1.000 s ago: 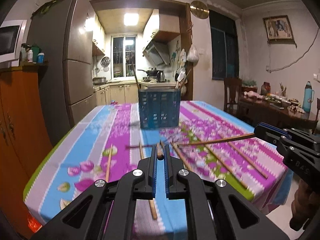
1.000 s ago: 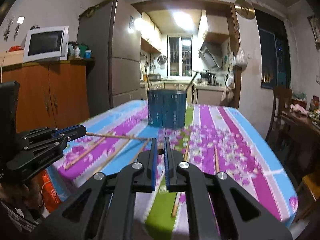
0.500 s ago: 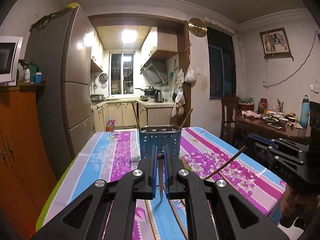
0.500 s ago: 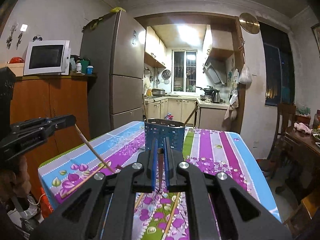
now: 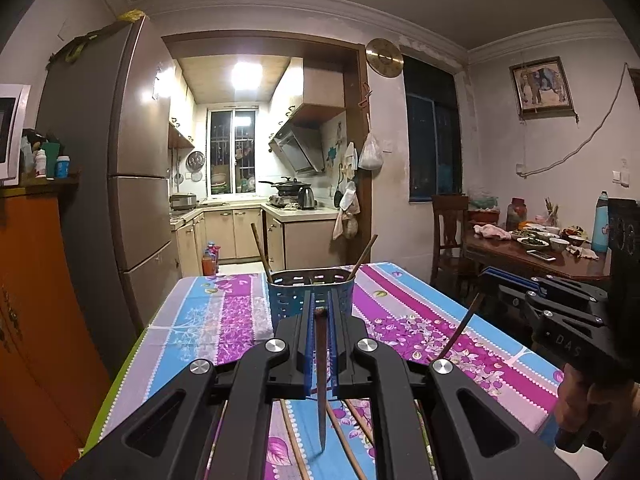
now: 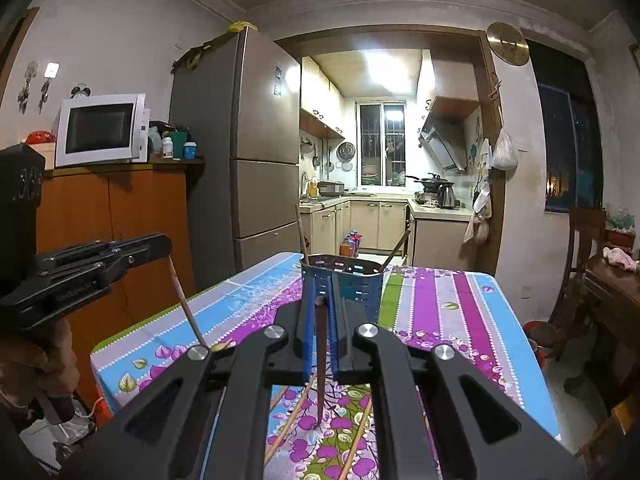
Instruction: Organize utensils
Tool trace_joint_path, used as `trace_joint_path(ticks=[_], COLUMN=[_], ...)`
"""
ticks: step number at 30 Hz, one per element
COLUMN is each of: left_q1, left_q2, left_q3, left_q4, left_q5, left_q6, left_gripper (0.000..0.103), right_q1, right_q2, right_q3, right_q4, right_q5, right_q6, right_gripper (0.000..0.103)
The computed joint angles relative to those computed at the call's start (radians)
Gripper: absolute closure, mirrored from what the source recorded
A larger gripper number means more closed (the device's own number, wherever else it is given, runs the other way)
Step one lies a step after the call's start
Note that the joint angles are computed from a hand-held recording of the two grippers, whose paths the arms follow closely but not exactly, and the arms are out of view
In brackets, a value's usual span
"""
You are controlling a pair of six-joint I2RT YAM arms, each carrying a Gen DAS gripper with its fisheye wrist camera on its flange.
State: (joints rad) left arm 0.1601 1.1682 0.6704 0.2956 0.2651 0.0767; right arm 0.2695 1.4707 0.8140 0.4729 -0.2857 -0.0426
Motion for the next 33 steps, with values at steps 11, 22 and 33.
trace_joint_path(ticks=[11,22,33], left_q1=[0.002,0.001,-0.013], left_q2=[0.033,0.061,0.271], left_q3=[0.061,0.077,0.373], left_q4=[-0.037,-0.022,-0.024], left_q5=[0.021,0.021,0.03], left_q6=[-0.001,0.003,-0.027], left_gripper=[0.095,0.095,0.095], right_q1=[-0.003,0.017,0.012], right_q2=[0.0,0.024,0.217], right_q3=[0.058,0.116,0.457], right_q4=[-0.057,-0.097,-0.201], right_q5=[-0.031,-0.028,-0.019], right_q6=[0.012,0.005,0.032], right_gripper=[0.098,0.098,0.098])
